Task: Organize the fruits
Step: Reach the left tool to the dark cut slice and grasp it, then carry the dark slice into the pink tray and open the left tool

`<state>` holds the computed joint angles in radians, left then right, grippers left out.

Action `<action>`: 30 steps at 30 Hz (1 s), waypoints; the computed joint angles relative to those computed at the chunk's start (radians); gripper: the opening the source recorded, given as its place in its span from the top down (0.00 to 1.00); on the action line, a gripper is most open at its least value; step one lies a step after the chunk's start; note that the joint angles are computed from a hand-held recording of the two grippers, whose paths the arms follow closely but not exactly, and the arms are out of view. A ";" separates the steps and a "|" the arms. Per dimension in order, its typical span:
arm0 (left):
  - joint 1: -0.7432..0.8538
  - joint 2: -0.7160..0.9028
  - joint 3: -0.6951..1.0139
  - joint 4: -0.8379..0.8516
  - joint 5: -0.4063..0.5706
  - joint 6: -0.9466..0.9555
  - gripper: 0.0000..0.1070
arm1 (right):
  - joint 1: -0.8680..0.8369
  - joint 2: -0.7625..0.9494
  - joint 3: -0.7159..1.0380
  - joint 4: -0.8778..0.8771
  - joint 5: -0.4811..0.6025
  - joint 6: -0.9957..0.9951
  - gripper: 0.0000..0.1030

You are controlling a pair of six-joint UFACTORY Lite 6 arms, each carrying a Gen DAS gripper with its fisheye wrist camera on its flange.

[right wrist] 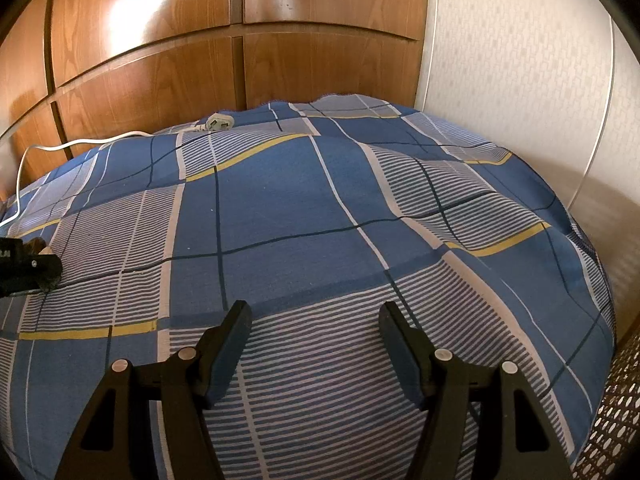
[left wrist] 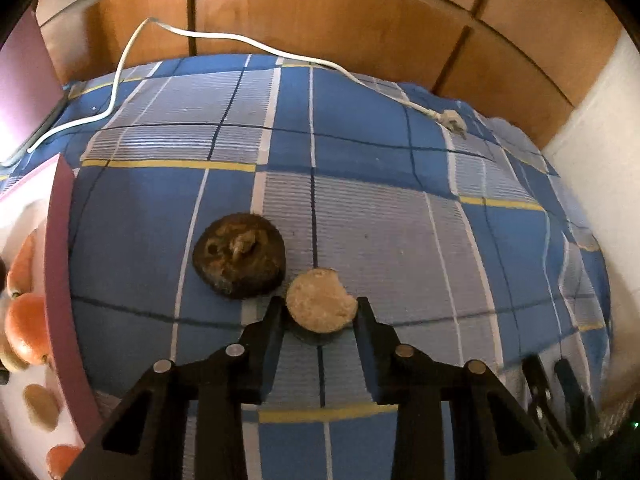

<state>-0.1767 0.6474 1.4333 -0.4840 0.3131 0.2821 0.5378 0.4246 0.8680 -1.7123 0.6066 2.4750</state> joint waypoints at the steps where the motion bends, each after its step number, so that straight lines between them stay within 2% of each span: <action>1: 0.008 -0.032 -0.042 -0.085 -0.003 0.099 0.68 | 0.001 0.001 0.000 0.000 0.001 0.001 0.35; 4: 0.024 -0.167 -0.205 -0.278 -0.012 0.359 0.68 | 0.000 0.001 0.000 -0.005 0.001 0.005 0.35; 7: 0.038 -0.289 -0.347 -0.408 -0.012 0.529 0.67 | 0.000 0.001 -0.001 -0.007 0.001 0.007 0.35; 10: 0.080 -0.392 -0.467 -0.531 0.030 0.672 0.67 | 0.000 0.001 -0.001 -0.006 0.001 0.007 0.35; 12: 0.105 -0.459 -0.543 -0.569 0.039 0.726 0.67 | 0.000 0.001 0.000 -0.006 0.001 0.006 0.35; 20: 0.255 -0.694 -0.742 -0.582 0.115 0.800 0.67 | 0.001 0.001 -0.002 -0.008 0.002 0.010 0.35; 25: 0.445 -0.808 -0.795 -0.553 0.219 0.825 0.67 | 0.002 0.003 -0.001 -0.007 0.004 0.009 0.35; 30: 0.663 -0.813 -0.780 -0.533 0.298 0.863 0.67 | 0.002 0.004 -0.001 -0.008 0.004 0.011 0.35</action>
<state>0.4859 -0.1654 0.6532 -1.0166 0.6107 1.1449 0.5401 0.4282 0.8669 -1.7208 0.6107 2.4863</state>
